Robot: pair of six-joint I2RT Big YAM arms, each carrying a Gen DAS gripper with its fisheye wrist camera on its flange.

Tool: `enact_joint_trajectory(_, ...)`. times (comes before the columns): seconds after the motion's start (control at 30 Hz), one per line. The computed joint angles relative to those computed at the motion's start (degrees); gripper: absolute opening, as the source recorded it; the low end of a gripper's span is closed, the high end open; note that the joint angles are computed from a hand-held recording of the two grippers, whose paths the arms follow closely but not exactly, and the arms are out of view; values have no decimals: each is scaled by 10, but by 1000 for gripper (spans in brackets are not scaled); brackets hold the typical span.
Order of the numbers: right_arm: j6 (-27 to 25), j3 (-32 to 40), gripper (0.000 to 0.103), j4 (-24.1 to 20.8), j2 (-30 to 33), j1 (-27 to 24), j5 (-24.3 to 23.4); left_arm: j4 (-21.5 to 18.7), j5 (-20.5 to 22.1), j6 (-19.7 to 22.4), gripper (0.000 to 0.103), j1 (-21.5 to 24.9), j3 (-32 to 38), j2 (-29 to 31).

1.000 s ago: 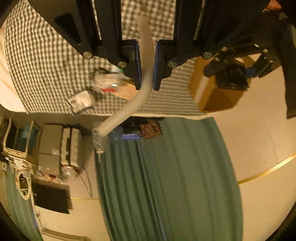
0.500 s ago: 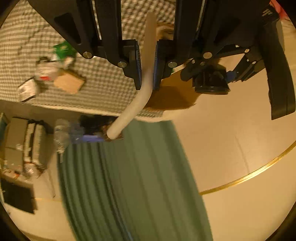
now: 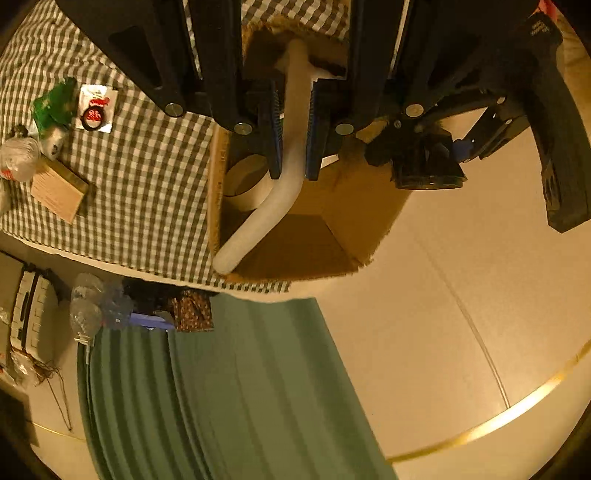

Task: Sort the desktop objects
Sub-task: 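Carry the black cup and white tube into the cardboard box and release them, then withdraw both open tools from the box toward the bed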

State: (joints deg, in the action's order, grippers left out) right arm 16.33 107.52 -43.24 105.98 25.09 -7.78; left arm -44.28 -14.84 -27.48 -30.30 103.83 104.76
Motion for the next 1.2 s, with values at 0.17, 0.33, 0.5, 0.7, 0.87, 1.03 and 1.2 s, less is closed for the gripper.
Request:
enact_joint_trajectory(0.17, 20, 21, 51, -16, 21, 5, 33, -21, -11, -2, 91, 5, 13, 16)
enact_joint_trajectory(0.33, 25, -1, 55, 7, 1, -2, 42, -33, -23, 9, 100, -3, 24, 27)
enact_joint_trajectory(0.5, 41, -57, 56, 31, -48, -25, 51, -41, -43, 14, 101, -19, 30, 24)
enact_joint_trajectory(0.7, 26, -153, 56, 61, -139, -78, 86, -34, -66, 39, 103, -59, 43, 10)
enact_joint_trajectory(0.87, 9, -218, 59, 76, -218, -136, 127, -66, -83, 43, 103, -96, 98, 28)
enact_joint_trajectory(1.03, 14, -275, 62, 92, -275, -193, 111, -97, -94, 29, 103, -131, 165, 65)
enact_joint_trajectory(1.2, 6, -320, 79, 126, -303, -239, 77, -120, -97, -3, 103, -161, 235, 123)
